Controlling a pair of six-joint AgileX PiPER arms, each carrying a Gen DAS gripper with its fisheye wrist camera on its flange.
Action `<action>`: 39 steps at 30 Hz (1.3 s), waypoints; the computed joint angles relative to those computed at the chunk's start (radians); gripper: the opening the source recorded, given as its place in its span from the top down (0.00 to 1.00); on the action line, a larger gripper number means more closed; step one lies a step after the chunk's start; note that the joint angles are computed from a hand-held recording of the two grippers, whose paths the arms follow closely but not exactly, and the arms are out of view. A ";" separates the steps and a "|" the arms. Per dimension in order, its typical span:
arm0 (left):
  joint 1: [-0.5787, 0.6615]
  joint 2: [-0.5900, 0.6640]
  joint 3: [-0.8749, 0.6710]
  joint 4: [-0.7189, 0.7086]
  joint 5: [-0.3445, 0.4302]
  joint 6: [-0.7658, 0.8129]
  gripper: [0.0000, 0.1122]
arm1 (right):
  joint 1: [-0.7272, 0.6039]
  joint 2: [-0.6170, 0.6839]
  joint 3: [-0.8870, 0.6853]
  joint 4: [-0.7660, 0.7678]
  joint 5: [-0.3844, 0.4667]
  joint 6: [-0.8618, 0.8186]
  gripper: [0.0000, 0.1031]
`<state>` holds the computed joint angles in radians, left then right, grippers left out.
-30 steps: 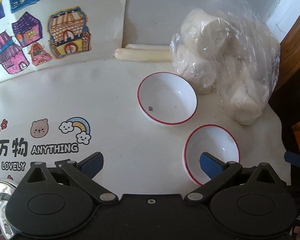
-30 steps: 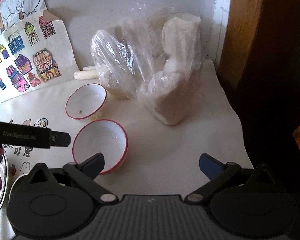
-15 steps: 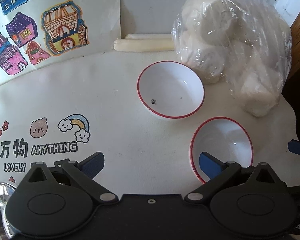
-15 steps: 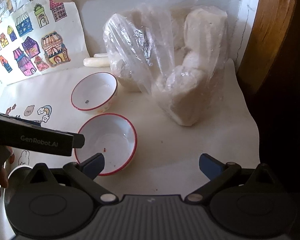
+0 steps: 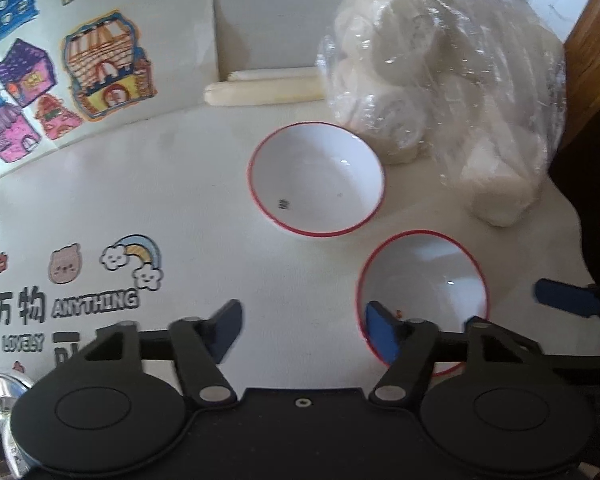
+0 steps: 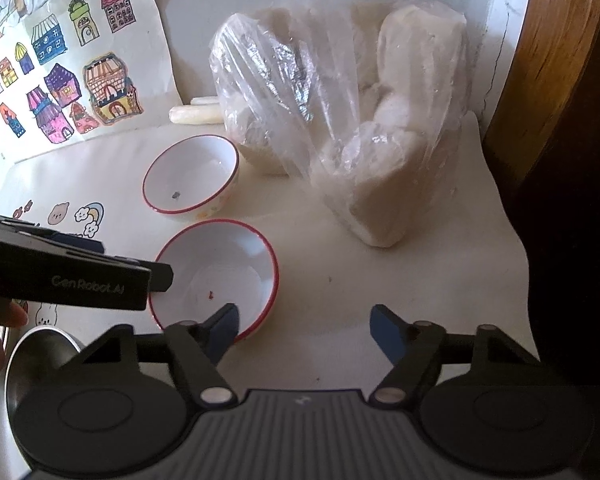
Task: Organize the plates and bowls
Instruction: 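Close the left gripper on a red-rimmed white bowl rim while the right gripper grips its opposite rim, then carry the red-rimmed white bowl with both grippers into the steel bowl and open both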
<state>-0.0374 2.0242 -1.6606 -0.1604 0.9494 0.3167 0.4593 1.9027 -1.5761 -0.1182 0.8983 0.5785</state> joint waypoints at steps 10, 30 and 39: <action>-0.003 0.013 -0.037 -0.080 0.062 0.055 0.83 | 0.002 0.010 -0.006 0.028 -0.024 -0.006 0.51; 0.032 0.028 -0.075 -0.155 0.123 0.155 0.95 | 0.026 0.021 -0.028 0.071 -0.027 0.020 0.85; 0.054 -0.023 -0.053 -0.209 0.146 0.224 0.95 | 0.064 -0.043 0.005 -0.001 -0.020 0.124 0.85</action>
